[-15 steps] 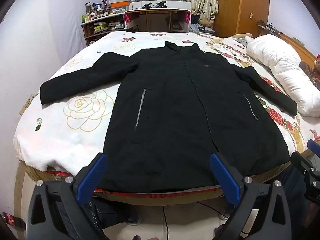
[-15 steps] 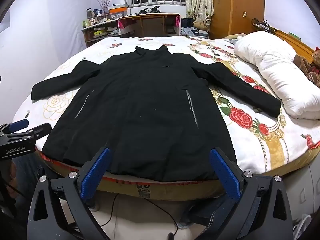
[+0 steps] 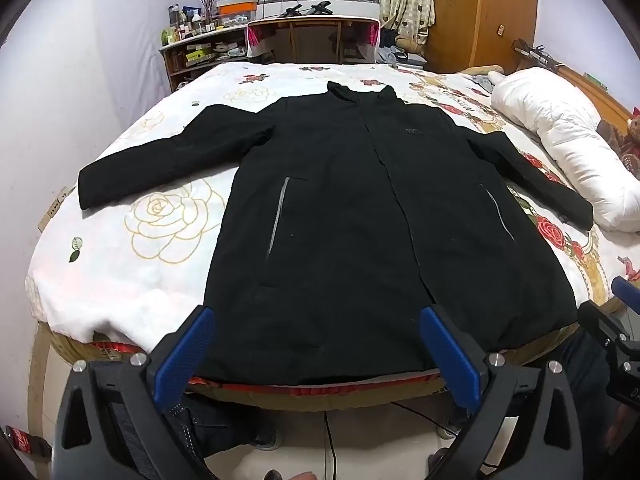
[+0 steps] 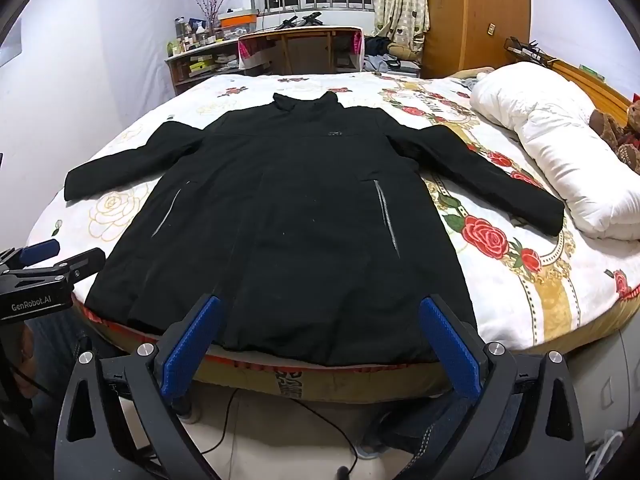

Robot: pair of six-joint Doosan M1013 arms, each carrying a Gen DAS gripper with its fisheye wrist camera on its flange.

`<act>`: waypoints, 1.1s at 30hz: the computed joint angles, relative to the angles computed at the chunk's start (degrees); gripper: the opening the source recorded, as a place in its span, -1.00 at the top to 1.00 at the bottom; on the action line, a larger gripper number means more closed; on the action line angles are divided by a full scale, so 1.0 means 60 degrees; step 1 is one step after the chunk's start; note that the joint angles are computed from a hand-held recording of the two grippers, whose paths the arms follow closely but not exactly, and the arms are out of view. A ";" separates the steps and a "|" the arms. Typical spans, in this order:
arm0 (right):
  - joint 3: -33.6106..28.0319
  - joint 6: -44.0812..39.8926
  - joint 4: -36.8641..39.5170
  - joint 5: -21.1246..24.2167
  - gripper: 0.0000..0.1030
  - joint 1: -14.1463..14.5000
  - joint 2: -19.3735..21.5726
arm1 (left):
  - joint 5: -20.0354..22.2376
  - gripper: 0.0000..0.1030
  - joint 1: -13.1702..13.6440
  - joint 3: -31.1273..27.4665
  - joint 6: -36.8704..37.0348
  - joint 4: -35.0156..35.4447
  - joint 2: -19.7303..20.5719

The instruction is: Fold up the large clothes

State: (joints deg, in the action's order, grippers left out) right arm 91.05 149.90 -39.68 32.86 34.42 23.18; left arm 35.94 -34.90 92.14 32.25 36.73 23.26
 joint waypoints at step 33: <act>-0.0008 -0.0288 0.0195 -0.0088 -0.93 -0.0039 -0.0005 | 0.0058 -1.00 0.0047 -0.0190 0.0415 -0.0445 0.0064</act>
